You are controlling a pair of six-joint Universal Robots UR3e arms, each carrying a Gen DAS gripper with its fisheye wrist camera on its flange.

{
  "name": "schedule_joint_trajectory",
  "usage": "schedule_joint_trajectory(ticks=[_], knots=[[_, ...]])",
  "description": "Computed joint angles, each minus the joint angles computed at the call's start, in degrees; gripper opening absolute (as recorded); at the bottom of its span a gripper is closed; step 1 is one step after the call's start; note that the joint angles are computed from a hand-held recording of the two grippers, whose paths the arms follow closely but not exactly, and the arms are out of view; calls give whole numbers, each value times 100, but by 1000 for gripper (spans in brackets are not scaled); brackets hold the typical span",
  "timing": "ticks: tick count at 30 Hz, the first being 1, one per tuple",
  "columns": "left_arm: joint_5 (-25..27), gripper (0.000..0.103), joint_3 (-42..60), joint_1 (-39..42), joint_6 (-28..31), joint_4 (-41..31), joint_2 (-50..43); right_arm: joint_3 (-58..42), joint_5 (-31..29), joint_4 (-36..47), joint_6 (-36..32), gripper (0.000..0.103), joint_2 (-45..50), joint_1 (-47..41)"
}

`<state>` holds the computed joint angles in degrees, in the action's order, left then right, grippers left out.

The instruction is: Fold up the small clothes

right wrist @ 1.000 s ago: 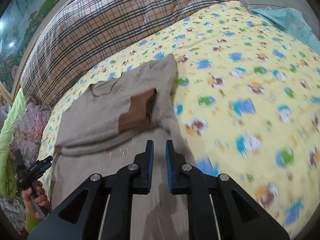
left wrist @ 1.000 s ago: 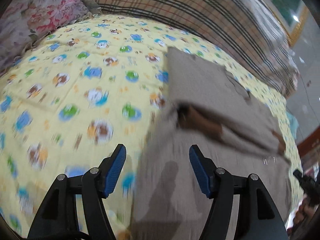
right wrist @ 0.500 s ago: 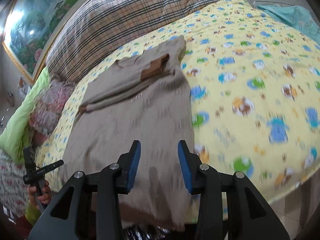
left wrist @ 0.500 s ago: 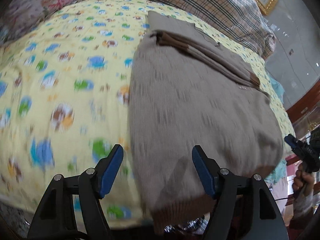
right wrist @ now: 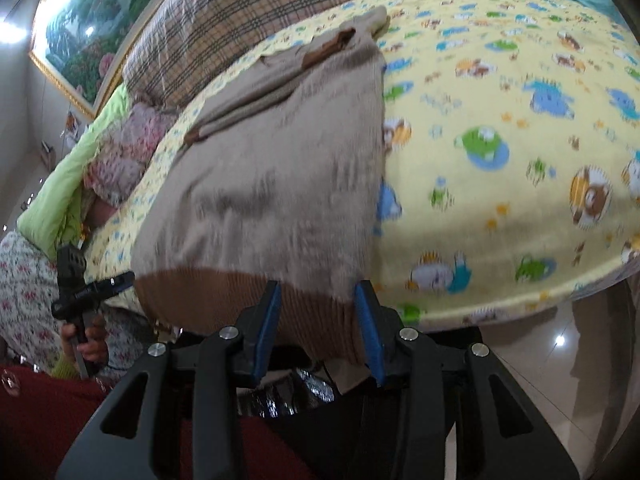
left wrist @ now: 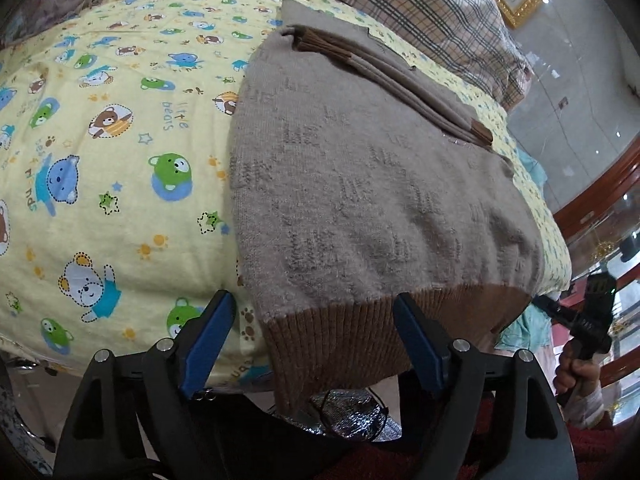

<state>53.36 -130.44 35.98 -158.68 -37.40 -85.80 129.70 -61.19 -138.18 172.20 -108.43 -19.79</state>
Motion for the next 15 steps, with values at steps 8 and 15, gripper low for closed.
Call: schedule_joint_trajectory(ticks=[8,15], knots=[[-109,36,393,-134,87,-202,-307,148,155,-598,-49,46,679,367],[-281,17,635,192,643,-1090,-468,24,482,-622,-408,43,897,529]])
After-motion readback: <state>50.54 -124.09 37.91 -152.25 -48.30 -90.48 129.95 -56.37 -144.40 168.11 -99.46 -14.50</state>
